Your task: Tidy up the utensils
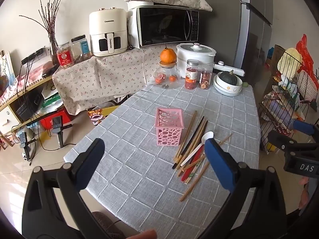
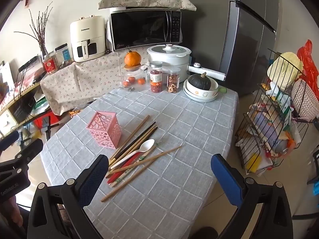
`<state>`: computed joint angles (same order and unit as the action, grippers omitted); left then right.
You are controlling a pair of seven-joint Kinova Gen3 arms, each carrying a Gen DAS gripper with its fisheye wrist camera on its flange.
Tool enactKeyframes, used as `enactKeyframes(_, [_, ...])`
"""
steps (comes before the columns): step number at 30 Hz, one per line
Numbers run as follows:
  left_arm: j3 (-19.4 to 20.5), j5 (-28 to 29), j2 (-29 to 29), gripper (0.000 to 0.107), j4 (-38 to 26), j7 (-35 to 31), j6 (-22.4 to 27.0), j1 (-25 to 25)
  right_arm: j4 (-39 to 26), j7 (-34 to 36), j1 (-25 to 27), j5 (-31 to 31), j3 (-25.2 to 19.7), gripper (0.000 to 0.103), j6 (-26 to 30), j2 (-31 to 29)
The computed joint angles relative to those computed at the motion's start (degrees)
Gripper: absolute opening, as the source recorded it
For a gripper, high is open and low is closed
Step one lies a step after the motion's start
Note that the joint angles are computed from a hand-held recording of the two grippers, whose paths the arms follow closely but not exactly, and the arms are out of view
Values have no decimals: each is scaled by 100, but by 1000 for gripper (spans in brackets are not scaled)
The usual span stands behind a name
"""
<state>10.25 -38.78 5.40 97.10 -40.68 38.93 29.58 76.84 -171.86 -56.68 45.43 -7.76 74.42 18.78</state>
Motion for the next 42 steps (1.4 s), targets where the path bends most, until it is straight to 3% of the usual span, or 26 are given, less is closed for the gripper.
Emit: enactKeyframes(42, [10,170,-26,100,35,-103,-52,-61,21,-64,12,0,0,103,1,-13])
